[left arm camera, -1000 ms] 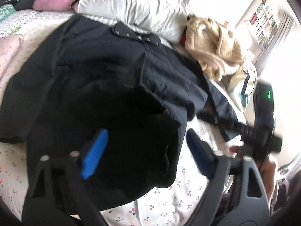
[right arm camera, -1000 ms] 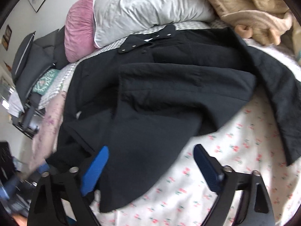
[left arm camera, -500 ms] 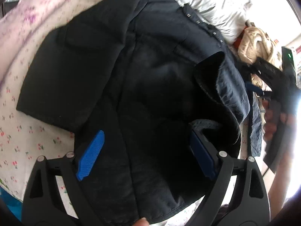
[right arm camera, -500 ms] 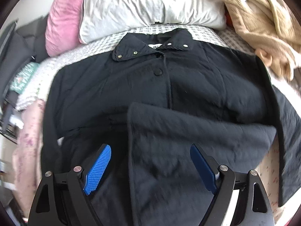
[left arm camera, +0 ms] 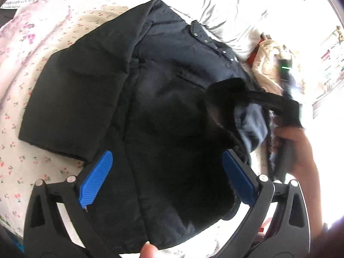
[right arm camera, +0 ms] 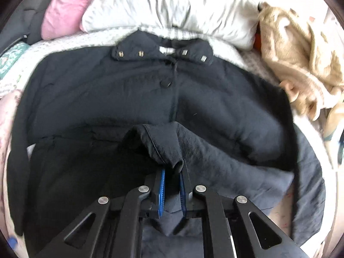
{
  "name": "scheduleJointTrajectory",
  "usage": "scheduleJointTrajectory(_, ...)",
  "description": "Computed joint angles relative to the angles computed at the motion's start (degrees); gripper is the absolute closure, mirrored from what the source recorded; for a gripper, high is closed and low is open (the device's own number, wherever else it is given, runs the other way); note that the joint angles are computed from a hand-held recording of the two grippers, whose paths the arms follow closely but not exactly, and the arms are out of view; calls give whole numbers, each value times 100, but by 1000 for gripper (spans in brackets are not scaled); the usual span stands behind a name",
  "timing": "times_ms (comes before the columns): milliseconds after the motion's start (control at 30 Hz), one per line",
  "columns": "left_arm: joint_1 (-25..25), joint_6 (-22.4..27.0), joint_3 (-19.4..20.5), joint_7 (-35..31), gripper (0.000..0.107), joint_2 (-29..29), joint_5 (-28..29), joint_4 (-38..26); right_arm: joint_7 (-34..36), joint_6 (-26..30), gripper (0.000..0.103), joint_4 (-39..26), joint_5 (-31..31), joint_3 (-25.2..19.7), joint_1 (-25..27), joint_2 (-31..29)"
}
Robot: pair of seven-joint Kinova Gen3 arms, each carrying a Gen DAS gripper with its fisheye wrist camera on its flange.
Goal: Fold large clothes
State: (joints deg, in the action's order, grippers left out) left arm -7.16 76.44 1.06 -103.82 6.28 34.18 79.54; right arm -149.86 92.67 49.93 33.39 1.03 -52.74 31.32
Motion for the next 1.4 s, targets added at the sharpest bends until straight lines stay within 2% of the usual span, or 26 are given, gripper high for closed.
scheduleJointTrajectory(167, -104, -269, -92, -95, 5, -125, 106, 360, -482, 142, 92, 874, 545, -199, -575, -1048)
scheduleJointTrajectory(333, -17, -480, -136, -86, 5, -261, -555, 544, -1180, 738, 92, 1741, 937, -760, -1089, -2046)
scheduleJointTrajectory(433, 65, -545, -147, 76, 5, -302, -1143, 634, -1747, 799, 92, 2471, 766, -1023, -1346, -2708)
scheduleJointTrajectory(567, 185, -599, -127, 286, 5, -322, -1811, 791, -2614, 777, 90, 3533, 88, -1739, -1191, -3561)
scheduleJointTrajectory(633, 167, -524, -150, 250, 5, -303, -1838, 839, -3080, 563, 88, 4064, -378, -1680, -1410, -3985)
scheduleJointTrajectory(700, 55, -351, -225, 193, 5, -267, -1635, 844, -3479, 150, 80, 4595, -798, -1746, -1537, -4506)
scheduleJointTrajectory(767, -166, -220, -293, 25, 5, -281, -1233, 889, -3945, -265, 78, 5126, -953, -2019, -1535, -5037)
scheduleJointTrajectory(833, -193, -234, -334, -57, 5, -388, -1107, 941, -4411, -591, 69, 5453, -1156, -2188, -1515, -5568)
scheduleJointTrajectory(867, -183, -281, -323, -82, 5, -429, -1114, 969, -4579, -763, 52, 5602, -1181, -2349, -1384, -5833)
scheduleJointTrajectory(900, -172, -276, -314, -123, 5, -442, -1118, 973, -4655, -916, 28, 5711, -1232, -2534, -1147, -6099)
scheduleJointTrajectory(933, -173, -206, -315, -149, 5, -404, -1098, 945, -4701, -1006, 19, 5776, -1237, -2731, -881, -6330)
scheduleJointTrajectory(1000, -179, 15, -297, -136, 5, -223, -1006, 830, -4544, -1223, 17, 5874, -1342, -2893, -350, -6649)
scheduleJointTrajectory(1067, -222, 218, -283, -115, 5, -48, -923, 786, -4337, -1532, 17, 6063, -1622, -2719, 46, -6891)
scheduleJointTrajectory(1133, -286, 399, -267, -92, 5, 128, -827, 739, -4415, -1998, 17, 6429, -1764, -2342, 30, -6973)
scheduleJointTrajectory(1333, -681, 716, -345, 11, 9, 323, -430, 914, -5594, -3396, 17, 7561, -1345, -940, -1465, -6601)
scheduleJointTrajectory(1400, -774, 726, -349, -101, 9, 312, -320, 1003, -6060, -3862, 26, 7857, -1010, -427, -1996, -6466)
